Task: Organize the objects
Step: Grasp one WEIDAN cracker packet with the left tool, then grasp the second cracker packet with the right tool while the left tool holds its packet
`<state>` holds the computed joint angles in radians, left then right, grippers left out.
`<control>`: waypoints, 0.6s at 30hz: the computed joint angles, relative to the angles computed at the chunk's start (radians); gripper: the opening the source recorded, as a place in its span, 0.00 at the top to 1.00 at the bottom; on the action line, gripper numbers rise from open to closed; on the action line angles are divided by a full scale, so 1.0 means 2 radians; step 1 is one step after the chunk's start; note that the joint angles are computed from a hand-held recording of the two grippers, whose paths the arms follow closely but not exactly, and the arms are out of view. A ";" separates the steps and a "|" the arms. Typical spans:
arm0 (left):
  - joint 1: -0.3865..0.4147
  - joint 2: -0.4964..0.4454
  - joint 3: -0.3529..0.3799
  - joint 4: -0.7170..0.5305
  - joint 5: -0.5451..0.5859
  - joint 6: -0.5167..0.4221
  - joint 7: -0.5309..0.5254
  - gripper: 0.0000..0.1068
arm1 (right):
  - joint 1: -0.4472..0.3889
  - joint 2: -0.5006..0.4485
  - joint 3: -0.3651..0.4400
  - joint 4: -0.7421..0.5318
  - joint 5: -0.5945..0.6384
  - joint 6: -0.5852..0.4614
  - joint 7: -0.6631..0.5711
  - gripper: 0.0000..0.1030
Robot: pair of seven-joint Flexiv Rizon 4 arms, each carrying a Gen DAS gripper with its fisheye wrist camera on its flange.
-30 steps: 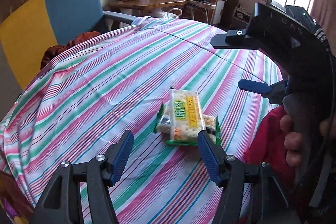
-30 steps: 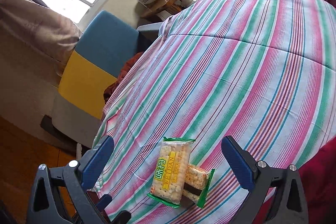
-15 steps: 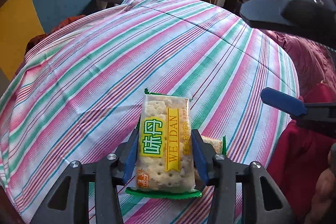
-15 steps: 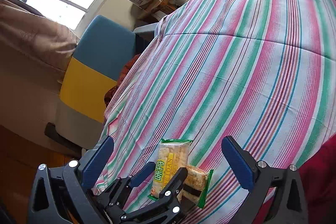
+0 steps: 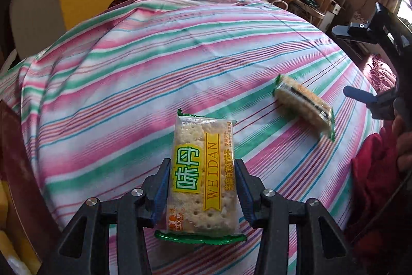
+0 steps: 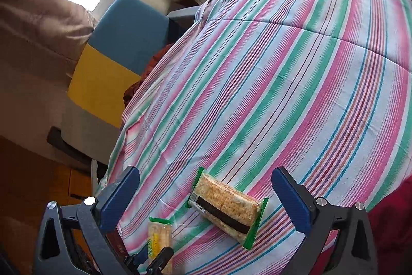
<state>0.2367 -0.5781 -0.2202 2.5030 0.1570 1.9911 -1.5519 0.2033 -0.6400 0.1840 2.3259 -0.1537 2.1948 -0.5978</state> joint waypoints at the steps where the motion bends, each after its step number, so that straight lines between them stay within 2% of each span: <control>1: 0.001 -0.009 0.007 0.006 0.005 0.016 0.001 0.56 | -0.002 0.001 0.001 -0.003 -0.011 -0.013 -0.001 0.00; 2: -0.010 -0.017 0.021 0.011 0.008 0.043 0.003 0.56 | -0.006 0.001 0.004 -0.007 -0.024 -0.027 -0.002 0.00; 4: -0.032 -0.015 0.038 0.009 -0.002 0.044 0.010 0.55 | -0.008 0.003 0.007 -0.016 -0.046 -0.067 -0.006 0.00; 7: -0.047 -0.016 0.047 0.007 -0.007 0.046 0.018 0.55 | 0.017 0.012 -0.010 -0.027 -0.046 -0.124 -0.025 0.00; 11: -0.027 -0.029 0.035 0.006 0.010 0.064 0.016 0.54 | 0.029 0.014 -0.012 -0.045 -0.044 -0.191 -0.047 0.00; 16: -0.018 -0.030 0.033 0.010 0.024 0.071 0.021 0.54 | 0.049 0.011 -0.024 -0.065 -0.034 -0.247 -0.070 0.00; 18: -0.006 -0.034 0.026 0.010 0.032 0.074 0.019 0.54 | 0.032 0.004 -0.004 -0.075 -0.033 -0.267 -0.080 0.00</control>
